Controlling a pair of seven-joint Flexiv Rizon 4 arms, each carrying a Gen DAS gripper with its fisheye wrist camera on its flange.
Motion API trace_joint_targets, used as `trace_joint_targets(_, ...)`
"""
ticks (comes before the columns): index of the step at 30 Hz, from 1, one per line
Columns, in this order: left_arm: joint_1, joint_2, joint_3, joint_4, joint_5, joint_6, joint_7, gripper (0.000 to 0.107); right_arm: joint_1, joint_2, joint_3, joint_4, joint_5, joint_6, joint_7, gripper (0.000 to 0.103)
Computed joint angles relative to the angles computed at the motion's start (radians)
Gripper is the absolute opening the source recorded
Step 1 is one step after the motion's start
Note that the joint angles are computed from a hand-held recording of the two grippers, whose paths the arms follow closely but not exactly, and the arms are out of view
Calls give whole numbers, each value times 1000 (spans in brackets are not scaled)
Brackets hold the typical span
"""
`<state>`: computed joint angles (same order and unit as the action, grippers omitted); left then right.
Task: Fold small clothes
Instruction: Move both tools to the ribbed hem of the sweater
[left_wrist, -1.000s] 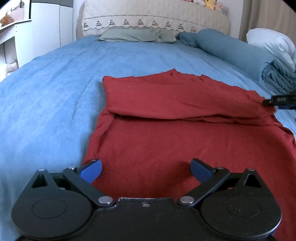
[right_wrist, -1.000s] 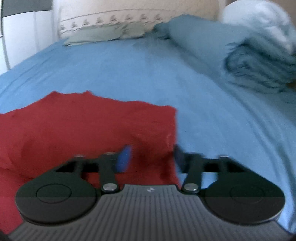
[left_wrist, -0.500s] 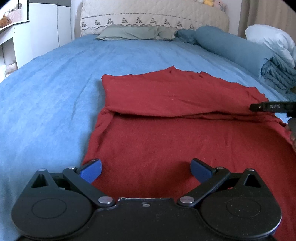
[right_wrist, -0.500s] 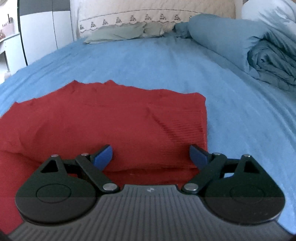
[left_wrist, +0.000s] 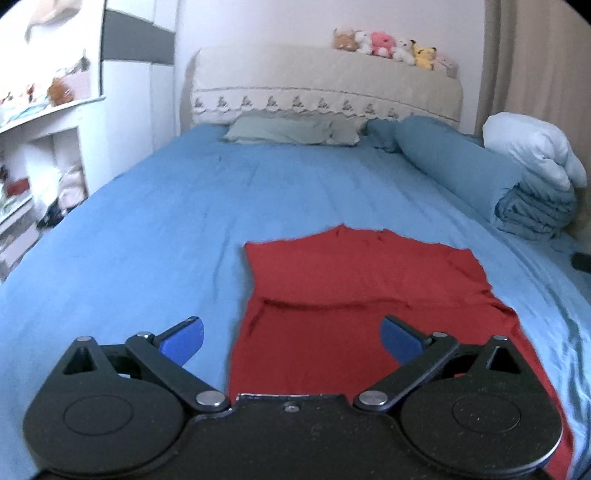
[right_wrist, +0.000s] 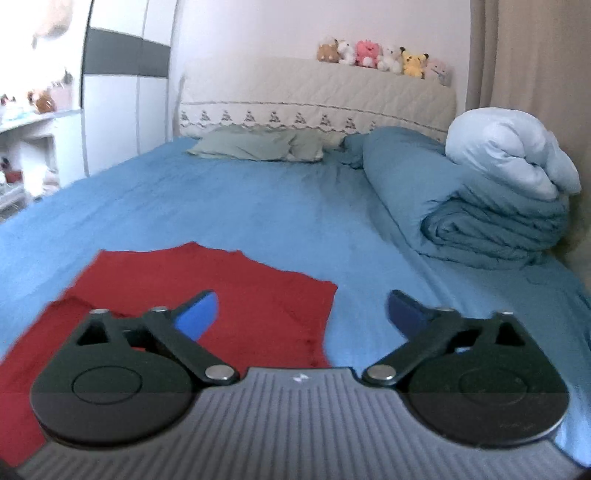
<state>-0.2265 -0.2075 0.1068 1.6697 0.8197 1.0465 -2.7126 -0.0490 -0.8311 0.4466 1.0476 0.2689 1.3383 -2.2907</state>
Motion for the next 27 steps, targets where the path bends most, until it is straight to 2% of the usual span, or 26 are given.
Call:
trace_joint_targets(2,-23,46,-6,47,2,-45,-23,103,-79,68,62,93,47,-25,-52,103)
trace_joint_targets(5,-20,99,-37,133,-35,-77,-21,103,-150,181,63,247,104,-65,-95,103)
trace_joint_targets(8,12,127,-60,246,-150,-12,3,103,-169,259,16,371,149,-92,-105,103)
trace_joint_targets(11,36,124,-69,336,-230,74,-10,101,-158,304,-51,461,192,-134,-39,103)
trace_joint_targets(15,38,87,-69,381,-257,137,-58,87,-142,317,-97,535,248,-120,12,103)
trace_joint_targets(18,22,61,-56,401,-248,183,-94,77,-147,305,-101,567,281,-87,25,103)
trace_joint_targets(21,-4,48,-41,384,-214,164,-100,75,-158,292,-100,576,288,-83,25,103)
trace_joint_targets(25,-23,38,-20,376,-161,186,-149,73,-141,278,-123,572,257,-98,78,102)
trace_joint_targets(27,-27,34,-15,375,-149,187,-157,71,-139,269,-122,565,241,-115,89,90)
